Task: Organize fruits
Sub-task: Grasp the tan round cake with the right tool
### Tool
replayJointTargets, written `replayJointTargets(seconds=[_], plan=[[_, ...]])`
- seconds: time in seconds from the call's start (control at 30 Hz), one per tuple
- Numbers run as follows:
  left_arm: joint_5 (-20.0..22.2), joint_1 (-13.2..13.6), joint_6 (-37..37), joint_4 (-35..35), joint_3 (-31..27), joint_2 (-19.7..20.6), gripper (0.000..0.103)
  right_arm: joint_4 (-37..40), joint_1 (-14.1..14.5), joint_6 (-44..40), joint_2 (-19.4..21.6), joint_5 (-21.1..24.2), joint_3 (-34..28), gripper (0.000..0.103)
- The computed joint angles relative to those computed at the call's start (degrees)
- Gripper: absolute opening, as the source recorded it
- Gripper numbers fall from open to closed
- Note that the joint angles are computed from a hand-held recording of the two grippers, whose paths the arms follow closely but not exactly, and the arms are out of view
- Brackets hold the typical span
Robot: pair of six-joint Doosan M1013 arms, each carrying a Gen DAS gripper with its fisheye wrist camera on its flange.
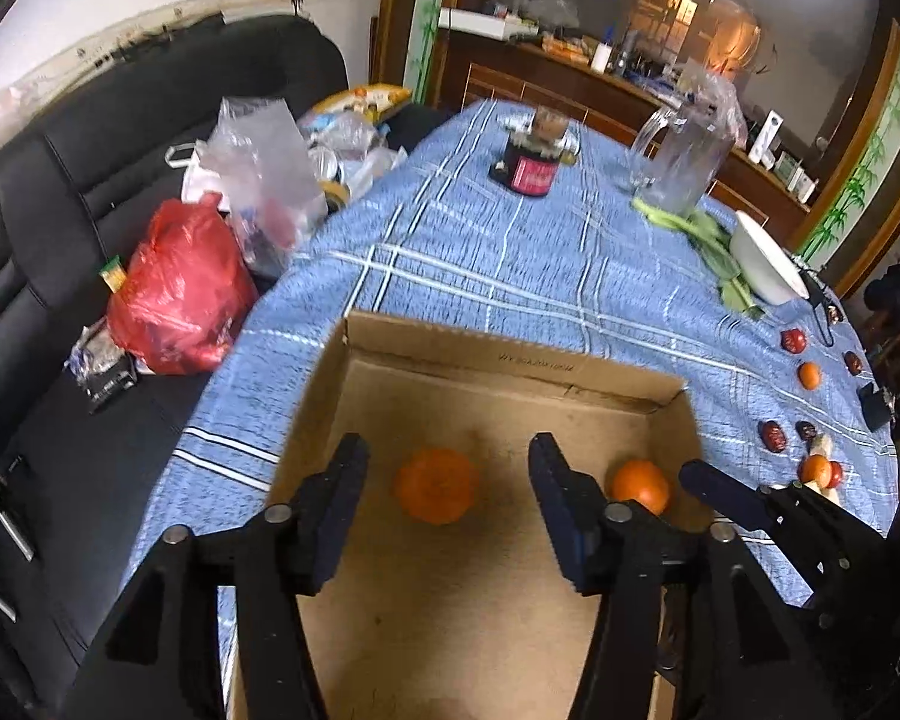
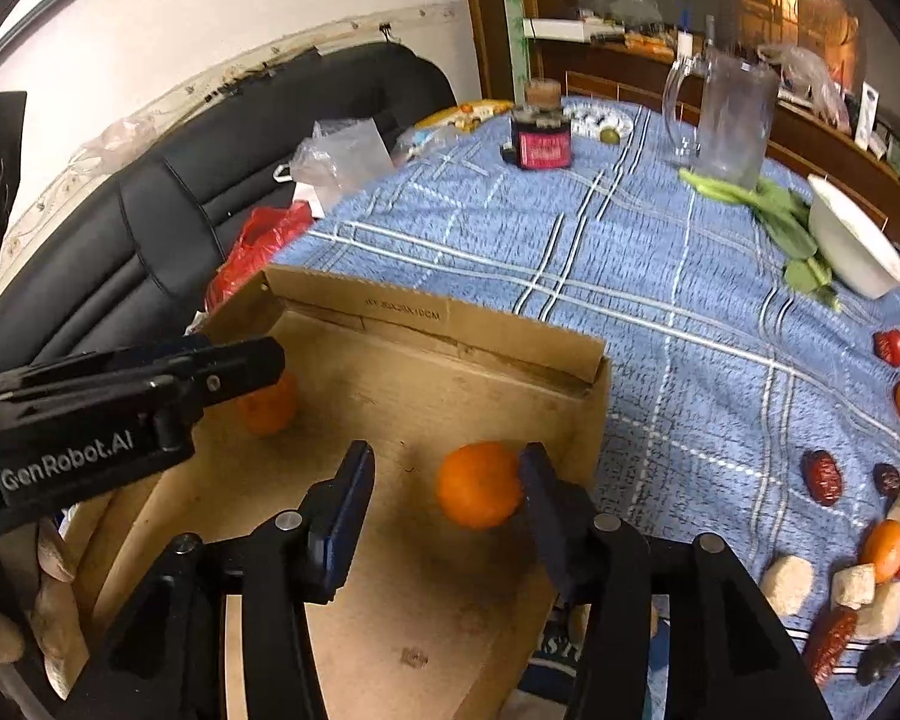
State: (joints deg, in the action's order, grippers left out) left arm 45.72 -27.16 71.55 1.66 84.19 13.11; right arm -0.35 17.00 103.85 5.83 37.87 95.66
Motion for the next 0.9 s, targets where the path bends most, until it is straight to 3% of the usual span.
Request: replayJointTargets(seconds=[0.2, 0.3, 0.6, 0.73, 0.9], plan=[[-2.74, -0.55, 1.46, -3.77, 2.89, -3.58, 0.072, -1.99, -0.55, 2.97, -5.27, -2.31, 4.02, 0.055], [-3.76, -1.41, 3.14, -6.91, 4.54, -5.11, 0.073, -4.25, -1.60, 6.23, -8.61, -3.09, 6.81, 0.055], [-2.01, -6.24, 9.06, -12.50, 5.09, -4.59, 0.073, -9.59, -7.70, 16.46, -17.23, -1.52, 14.68, 0.059], [-1.23, -8.51, 10.41, -12.37, 4.47, -3.54, 0.073, -8.93, -9.84, 17.25, -18.95, -0.86, 16.72, 0.059], [-3.69, -8.26, 9.61, -14.72, 5.61, -4.37, 0.073, -3.81, -10.24, 11.36, -18.52, -1.37, 17.22, 0.059]])
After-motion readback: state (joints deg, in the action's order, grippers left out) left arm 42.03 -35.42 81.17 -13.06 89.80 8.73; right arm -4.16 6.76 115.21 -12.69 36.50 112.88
